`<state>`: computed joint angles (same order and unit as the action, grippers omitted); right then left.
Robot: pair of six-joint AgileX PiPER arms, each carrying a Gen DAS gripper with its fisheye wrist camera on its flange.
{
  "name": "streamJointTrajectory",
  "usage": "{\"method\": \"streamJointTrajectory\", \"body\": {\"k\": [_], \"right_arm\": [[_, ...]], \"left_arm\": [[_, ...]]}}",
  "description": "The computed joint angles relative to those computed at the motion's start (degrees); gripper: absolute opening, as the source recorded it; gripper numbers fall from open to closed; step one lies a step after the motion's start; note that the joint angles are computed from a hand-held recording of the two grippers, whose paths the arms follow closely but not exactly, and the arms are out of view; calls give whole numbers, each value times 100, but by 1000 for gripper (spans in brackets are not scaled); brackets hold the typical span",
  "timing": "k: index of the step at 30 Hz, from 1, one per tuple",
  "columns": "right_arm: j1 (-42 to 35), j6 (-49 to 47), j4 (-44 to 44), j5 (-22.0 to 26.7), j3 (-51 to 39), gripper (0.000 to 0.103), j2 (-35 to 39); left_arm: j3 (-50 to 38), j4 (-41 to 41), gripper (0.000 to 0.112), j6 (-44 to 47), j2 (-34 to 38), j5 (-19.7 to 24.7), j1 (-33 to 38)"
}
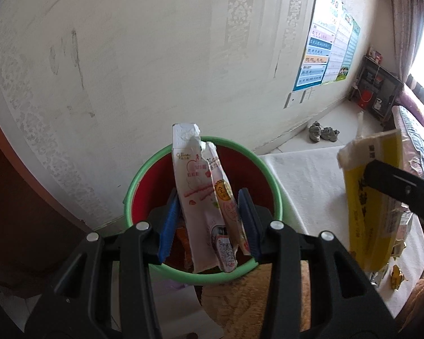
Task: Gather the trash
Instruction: 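Carry both items over the red bin and open both tools to drop them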
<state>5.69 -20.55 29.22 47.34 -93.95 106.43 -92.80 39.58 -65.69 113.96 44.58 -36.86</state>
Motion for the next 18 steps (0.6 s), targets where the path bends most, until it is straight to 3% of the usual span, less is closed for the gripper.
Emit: {"method": "streamJointTrajectory", "body": {"k": [8,18], "right_arm": [[165,320,-72,274,-729,35,600],[312,1136,-143,829,-2222,36,1636]], "left_arm": [[204,-113,40,7,6,-169,255],[114,-770,41,719,407,-515,696]]}}
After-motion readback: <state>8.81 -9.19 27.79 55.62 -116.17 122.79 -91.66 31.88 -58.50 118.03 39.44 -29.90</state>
